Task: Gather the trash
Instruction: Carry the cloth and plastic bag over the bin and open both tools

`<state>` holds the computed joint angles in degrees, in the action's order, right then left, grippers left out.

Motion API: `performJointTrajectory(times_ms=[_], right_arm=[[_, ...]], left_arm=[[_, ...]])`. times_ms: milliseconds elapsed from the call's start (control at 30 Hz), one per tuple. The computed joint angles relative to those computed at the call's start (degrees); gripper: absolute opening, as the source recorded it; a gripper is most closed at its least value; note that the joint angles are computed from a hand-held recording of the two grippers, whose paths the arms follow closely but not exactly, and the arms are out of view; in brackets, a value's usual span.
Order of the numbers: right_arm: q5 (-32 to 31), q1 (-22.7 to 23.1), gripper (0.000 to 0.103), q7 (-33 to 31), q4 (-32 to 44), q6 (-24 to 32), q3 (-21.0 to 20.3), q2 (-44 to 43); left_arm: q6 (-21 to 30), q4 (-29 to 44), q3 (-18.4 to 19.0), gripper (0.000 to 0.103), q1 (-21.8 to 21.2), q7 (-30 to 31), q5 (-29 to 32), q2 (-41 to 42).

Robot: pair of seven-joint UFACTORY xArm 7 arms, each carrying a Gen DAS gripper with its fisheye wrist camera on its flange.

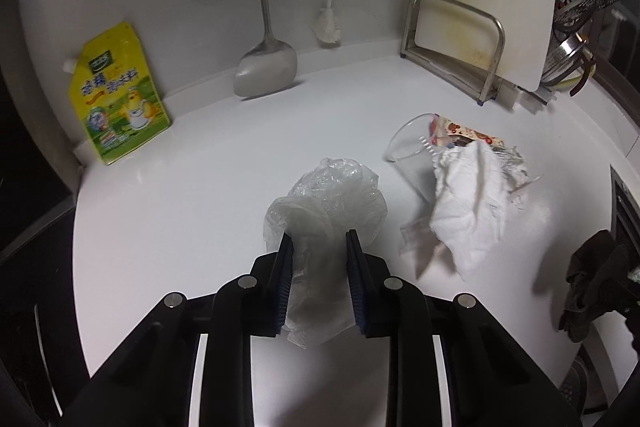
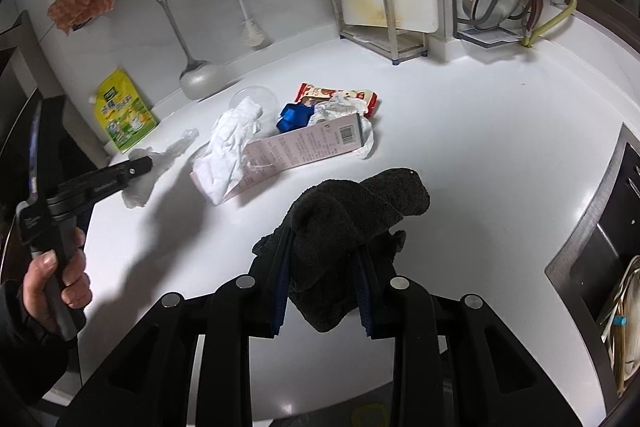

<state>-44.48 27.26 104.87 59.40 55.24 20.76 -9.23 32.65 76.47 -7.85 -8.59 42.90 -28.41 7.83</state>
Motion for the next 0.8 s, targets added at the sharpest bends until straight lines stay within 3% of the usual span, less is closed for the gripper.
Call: performJointTrajectory(times_ms=[133, 400, 800], right_arm=[[1.7, 0.8, 0.027, -2.3, -1.3, -0.6, 0.5, -2.0], [6.8, 1.2, 0.027, -4.5, -6.3, -1.3, 4.0, -9.8], [18.0, 2.5, 0.027, -7.8, -12.9, 1.1, 11.5, -22.7]], left_arm=[[1.0, -6.0, 1.0, 0.025, 0.2, -0.7, -1.3, -7.0], [2.0, -20.0, 4.2, 0.025, -3.6, -4.1, 0.8, -23.0], [6.6, -36.4, 3.3, 0.025, -8.6, -17.6, 10.6, -45.6]])
